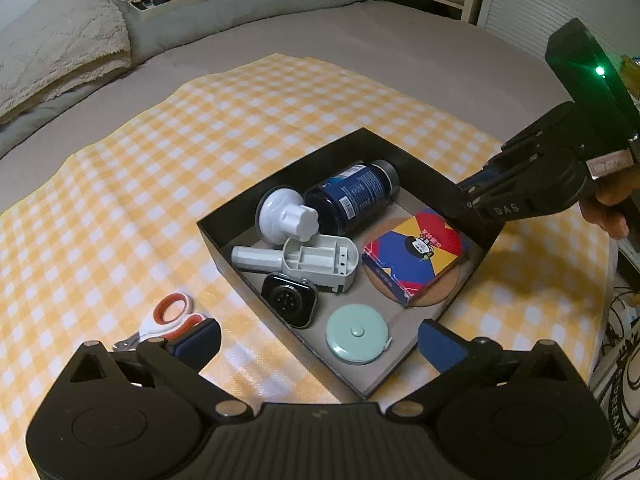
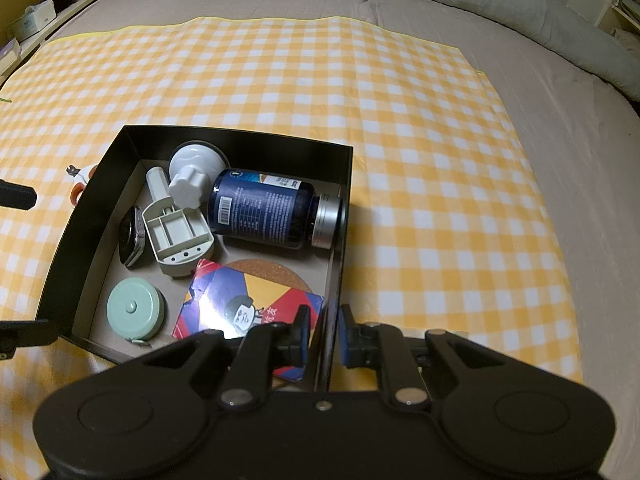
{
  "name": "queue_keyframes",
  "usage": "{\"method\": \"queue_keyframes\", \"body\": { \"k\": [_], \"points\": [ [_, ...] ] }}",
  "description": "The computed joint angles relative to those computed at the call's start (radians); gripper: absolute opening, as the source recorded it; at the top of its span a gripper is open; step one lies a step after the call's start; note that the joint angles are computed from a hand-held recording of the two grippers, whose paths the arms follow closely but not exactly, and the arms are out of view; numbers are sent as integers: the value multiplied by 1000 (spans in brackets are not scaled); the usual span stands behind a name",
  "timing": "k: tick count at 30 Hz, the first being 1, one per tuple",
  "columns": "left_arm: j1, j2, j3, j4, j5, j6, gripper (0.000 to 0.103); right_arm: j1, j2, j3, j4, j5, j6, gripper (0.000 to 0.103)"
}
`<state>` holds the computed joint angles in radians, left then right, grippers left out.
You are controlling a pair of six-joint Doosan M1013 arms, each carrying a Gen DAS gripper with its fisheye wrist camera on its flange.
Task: Organize rigid objects
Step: 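Move the left tool away from the box to the red-white scissors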
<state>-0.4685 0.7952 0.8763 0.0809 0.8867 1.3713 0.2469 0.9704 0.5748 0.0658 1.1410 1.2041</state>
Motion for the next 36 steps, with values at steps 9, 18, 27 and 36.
{"method": "queue_keyframes", "body": {
  "k": [9,18,27,36],
  "points": [
    [22,-38,58,120,-90,-184,103,-3,-1,-1,10,6,-5,16],
    [55,-9,32,224,3,-330,103,-2,-2,2,6,4,-9,16],
    [64,38,-10,234,69,-218,101,-2,-2,1,6,5,-10,16],
    [46,82,-56,312,109,-74,79,-3,-2,1,10,6,-13,17]
  ]
}}
